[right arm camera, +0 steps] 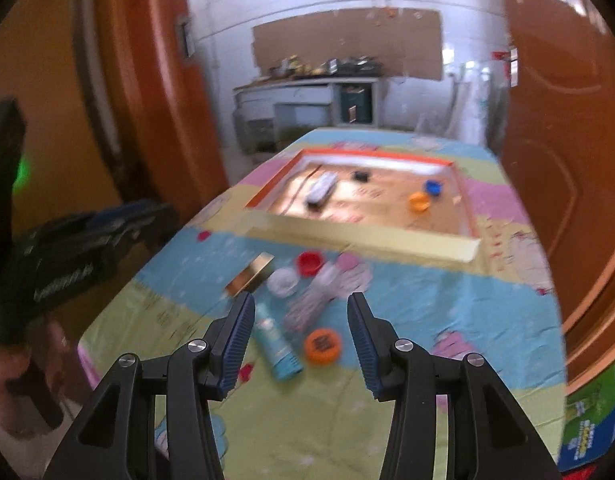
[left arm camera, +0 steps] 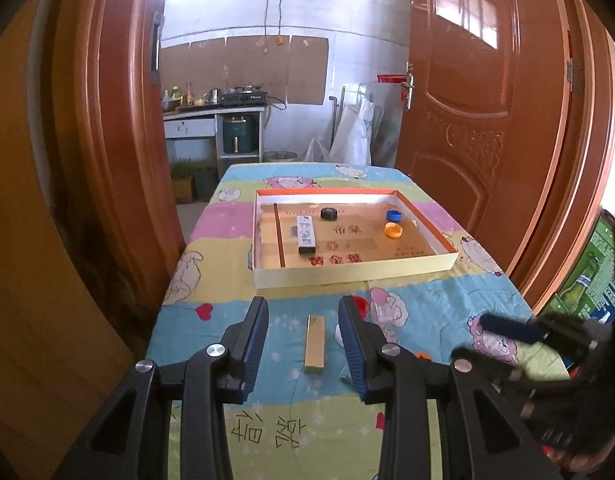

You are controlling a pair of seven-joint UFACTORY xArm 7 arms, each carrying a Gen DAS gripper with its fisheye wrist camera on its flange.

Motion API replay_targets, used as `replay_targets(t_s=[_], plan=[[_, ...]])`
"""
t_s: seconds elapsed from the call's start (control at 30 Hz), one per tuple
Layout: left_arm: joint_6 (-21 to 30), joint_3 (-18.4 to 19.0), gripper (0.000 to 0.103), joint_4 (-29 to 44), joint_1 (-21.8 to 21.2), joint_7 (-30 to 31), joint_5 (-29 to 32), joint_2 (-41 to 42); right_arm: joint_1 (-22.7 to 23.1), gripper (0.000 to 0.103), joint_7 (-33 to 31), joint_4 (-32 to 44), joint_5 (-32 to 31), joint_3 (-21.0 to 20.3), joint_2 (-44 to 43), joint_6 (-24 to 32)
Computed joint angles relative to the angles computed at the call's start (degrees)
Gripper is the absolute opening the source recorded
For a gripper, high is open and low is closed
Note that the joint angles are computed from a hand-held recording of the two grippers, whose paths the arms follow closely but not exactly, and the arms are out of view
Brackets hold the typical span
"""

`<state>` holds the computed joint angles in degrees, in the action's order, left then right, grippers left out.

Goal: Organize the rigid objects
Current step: 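Move both grippers back toward the items on the tablecloth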

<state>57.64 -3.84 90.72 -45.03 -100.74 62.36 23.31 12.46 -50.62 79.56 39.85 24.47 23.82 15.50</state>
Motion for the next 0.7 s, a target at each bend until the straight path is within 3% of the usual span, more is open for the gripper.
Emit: replay_targets(t_s=[0.2,0.47,0.7], plan=[[-1.7,-0.1,0.036,-2.2,0.7,-1.6,-0.4,-0.5,1.2,0.050,-4.5,0.4,-2.3,0.5,3.0,5.1],[-4.8,-0.3,0.036,-5.0,2.6,-1.8,-1.0,-1.4,3.7,0.050,-1.6,5.3,-7.0,-2.0,7.9,8.3],[-10.2,0.1,0.036,-4.4,4.9,3.1,-3.5,0.6,4.7,0.050,1.4,8.2,-11.7,-2.9,10.5,8.8]])
